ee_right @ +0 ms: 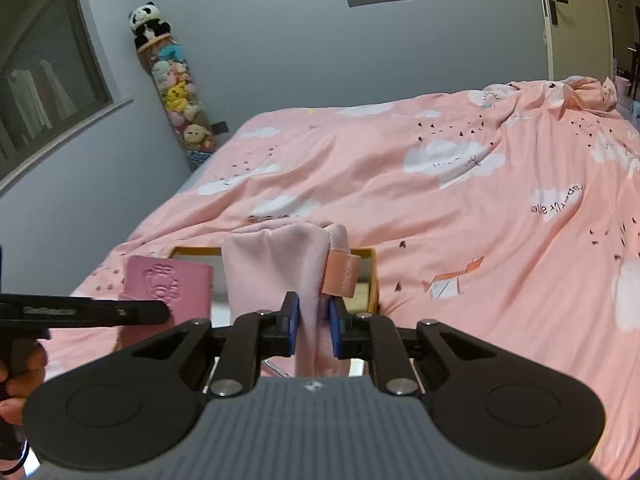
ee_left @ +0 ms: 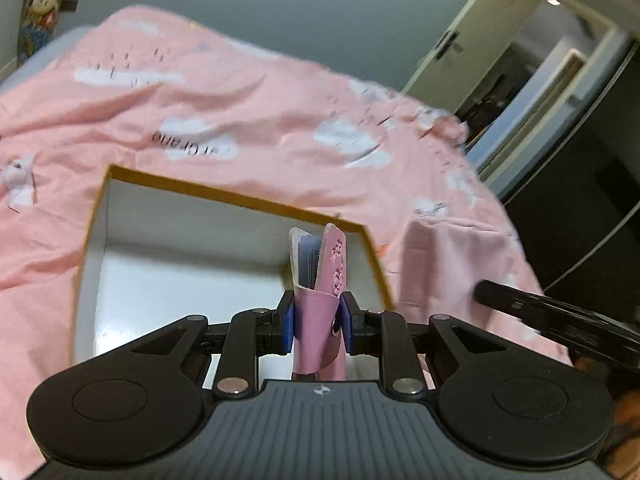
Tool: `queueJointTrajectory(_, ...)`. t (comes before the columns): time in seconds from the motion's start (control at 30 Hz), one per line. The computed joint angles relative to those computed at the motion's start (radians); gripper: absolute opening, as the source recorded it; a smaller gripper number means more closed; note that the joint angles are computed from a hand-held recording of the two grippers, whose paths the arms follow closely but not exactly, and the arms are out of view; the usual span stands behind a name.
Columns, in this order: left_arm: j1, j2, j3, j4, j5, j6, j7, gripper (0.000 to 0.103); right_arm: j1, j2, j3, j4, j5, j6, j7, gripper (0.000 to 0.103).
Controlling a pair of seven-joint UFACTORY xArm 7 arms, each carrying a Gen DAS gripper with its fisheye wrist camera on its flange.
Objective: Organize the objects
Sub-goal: 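Carry the pink wallet into the orange box with the left tool while the right tool holds the pouch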
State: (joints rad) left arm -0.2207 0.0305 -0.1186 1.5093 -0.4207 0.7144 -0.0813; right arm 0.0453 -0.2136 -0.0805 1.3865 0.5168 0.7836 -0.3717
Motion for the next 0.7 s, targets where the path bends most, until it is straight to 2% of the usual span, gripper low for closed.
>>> queueJointTrajectory(0.13, 0.021, 0.138, 0.000, 0.104, -0.034, 0.077, 0.022, 0.025, -0.009, 0.085, 0.015, 0.053, -0.026, -0.018, 0.019, 0.017)
queueJointTrajectory(0.23, 0.021, 0.258, -0.002, 0.217, 0.028, 0.135, -0.035, 0.025, -0.024, 0.139, 0.021, 0.096, -0.007, -0.009, 0.014, 0.017)
queueJointTrajectory(0.37, 0.034, 0.387, -0.022, 0.359, 0.044, 0.208, -0.068, 0.025, -0.044, 0.194, 0.039, 0.138, 0.002, -0.008, 0.002, 0.017)
queueJointTrajectory(0.53, 0.048, 0.500, -0.042, 0.489, 0.029, 0.262, -0.104, 0.025, -0.061, 0.235, 0.062, 0.163, -0.020, -0.022, -0.004, 0.017)
queueJointTrajectory(0.7, 0.033, 0.581, -0.036, 0.603, 0.071, 0.342, -0.167, 0.025, -0.073, 0.256, 0.076, 0.179, -0.016, -0.015, -0.021, 0.017)
